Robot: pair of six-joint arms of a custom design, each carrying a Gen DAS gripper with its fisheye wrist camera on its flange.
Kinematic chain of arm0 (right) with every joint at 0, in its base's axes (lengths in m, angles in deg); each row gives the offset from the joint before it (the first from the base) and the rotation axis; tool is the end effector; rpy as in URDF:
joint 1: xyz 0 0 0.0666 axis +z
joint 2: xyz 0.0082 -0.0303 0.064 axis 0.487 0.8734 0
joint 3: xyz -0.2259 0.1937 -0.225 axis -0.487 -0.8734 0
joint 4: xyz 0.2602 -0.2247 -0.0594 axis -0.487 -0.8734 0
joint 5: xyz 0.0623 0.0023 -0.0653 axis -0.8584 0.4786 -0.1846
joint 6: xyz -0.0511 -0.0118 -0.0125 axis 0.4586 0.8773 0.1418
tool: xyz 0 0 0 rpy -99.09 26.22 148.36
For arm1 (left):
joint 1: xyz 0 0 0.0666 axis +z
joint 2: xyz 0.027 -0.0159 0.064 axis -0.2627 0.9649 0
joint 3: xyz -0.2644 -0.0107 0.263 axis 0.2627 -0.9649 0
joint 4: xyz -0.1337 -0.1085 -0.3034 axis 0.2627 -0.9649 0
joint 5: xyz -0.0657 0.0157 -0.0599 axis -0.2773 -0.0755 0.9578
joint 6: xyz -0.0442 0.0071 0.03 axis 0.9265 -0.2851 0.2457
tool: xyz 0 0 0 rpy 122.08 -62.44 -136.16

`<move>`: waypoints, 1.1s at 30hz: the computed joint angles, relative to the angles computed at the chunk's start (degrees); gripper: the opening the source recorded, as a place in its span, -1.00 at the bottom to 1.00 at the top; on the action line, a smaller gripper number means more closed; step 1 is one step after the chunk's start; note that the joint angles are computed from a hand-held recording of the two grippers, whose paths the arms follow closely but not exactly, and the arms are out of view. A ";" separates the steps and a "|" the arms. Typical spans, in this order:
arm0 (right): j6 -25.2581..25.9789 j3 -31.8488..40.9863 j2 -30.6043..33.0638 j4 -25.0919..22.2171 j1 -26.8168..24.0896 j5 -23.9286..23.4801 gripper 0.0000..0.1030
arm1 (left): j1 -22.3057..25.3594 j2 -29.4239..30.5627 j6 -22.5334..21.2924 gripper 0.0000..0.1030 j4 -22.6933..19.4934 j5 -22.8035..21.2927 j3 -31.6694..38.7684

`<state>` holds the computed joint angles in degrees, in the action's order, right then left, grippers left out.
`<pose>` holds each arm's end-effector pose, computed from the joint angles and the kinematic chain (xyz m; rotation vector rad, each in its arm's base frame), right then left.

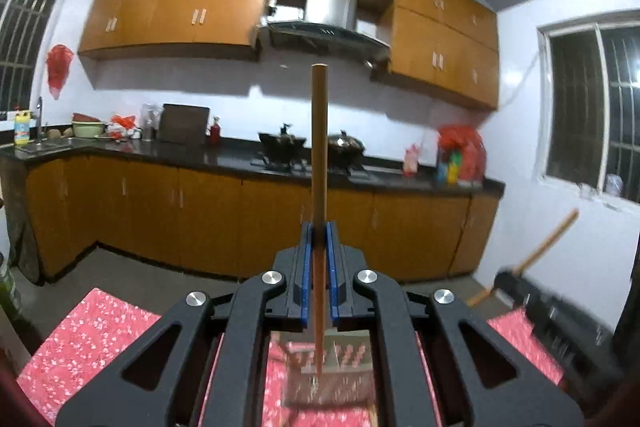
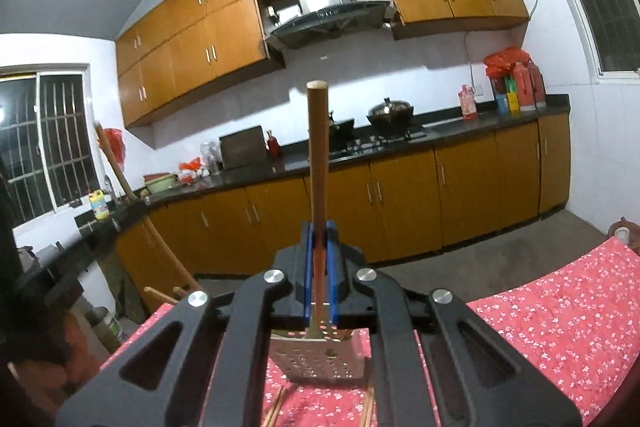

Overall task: Organize utensils
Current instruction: 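Lift both held chopsticks and carry them over the beige utensil holder, then lower the chopsticks into the holder and open both tools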

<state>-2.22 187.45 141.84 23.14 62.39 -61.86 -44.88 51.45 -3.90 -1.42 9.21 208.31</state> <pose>0.4215 0.2613 0.6668 0.0193 1.7576 0.3497 0.3860 -0.2049 0.6986 -0.0105 1.7020 -0.2033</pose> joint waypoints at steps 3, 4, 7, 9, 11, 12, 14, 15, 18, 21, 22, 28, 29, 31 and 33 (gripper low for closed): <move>-0.63 3.89 3.10 -2.87 -0.99 -0.60 -0.85 | 0.56 1.67 0.59 -0.86 2.29 -1.12 0.38; -0.77 4.66 3.83 -3.42 -1.19 -0.78 -0.85 | 0.74 2.40 0.53 -0.85 2.82 -1.76 0.39; -1.08 6.58 5.51 -4.95 -1.44 -1.24 -0.85 | 1.22 2.91 1.73 -0.86 3.12 -1.60 -0.84; -1.13 7.47 6.37 -5.74 -1.33 -1.31 -0.85 | 1.65 3.37 2.98 -0.86 3.09 -0.92 -1.48; -1.15 7.96 7.03 -6.47 -1.31 -1.59 -0.85 | 1.91 3.40 3.51 -0.85 3.65 -0.60 -2.91; -1.19 7.72 7.06 -6.50 -1.26 -1.66 -0.85 | 1.86 3.34 3.67 -0.85 3.74 -0.57 -3.39; -1.35 9.14 8.19 -7.90 -1.27 -2.23 -0.85 | 1.92 3.35 3.88 -0.85 3.11 -0.39 -4.33; -1.39 9.05 8.25 -8.13 -1.13 -2.42 -0.85 | 1.65 3.19 3.09 -0.85 3.50 -1.31 -4.81; -1.51 8.35 8.17 -8.16 -0.89 -3.33 -0.80 | 1.56 2.27 2.56 -0.78 4.14 0.17 -5.92; -1.64 8.43 8.18 -8.40 -0.74 -3.43 -0.79 | 1.29 1.62 1.96 -0.51 5.32 -0.02 -6.64; -1.74 8.51 8.20 -8.48 -0.64 -3.36 -0.79 | 1.29 1.67 1.93 -0.50 5.27 0.08 -6.51; -1.18 6.81 6.75 -7.45 -0.32 -2.67 -0.79 | 1.57 0.50 3.06 -0.50 5.09 0.91 -6.95; -1.15 5.60 5.81 -6.49 -0.25 -2.54 -0.77 | 1.68 0.50 3.23 -0.50 5.03 1.06 -6.54; -0.91 2.11 3.31 -3.97 -0.08 -2.16 -0.72 | 1.85 -0.72 3.40 -0.50 6.14 1.15 -7.13; -0.28 -0.85 1.07 -1.83 0.16 -1.29 -0.71 | 2.00 -2.32 3.36 -0.50 7.21 1.17 -8.38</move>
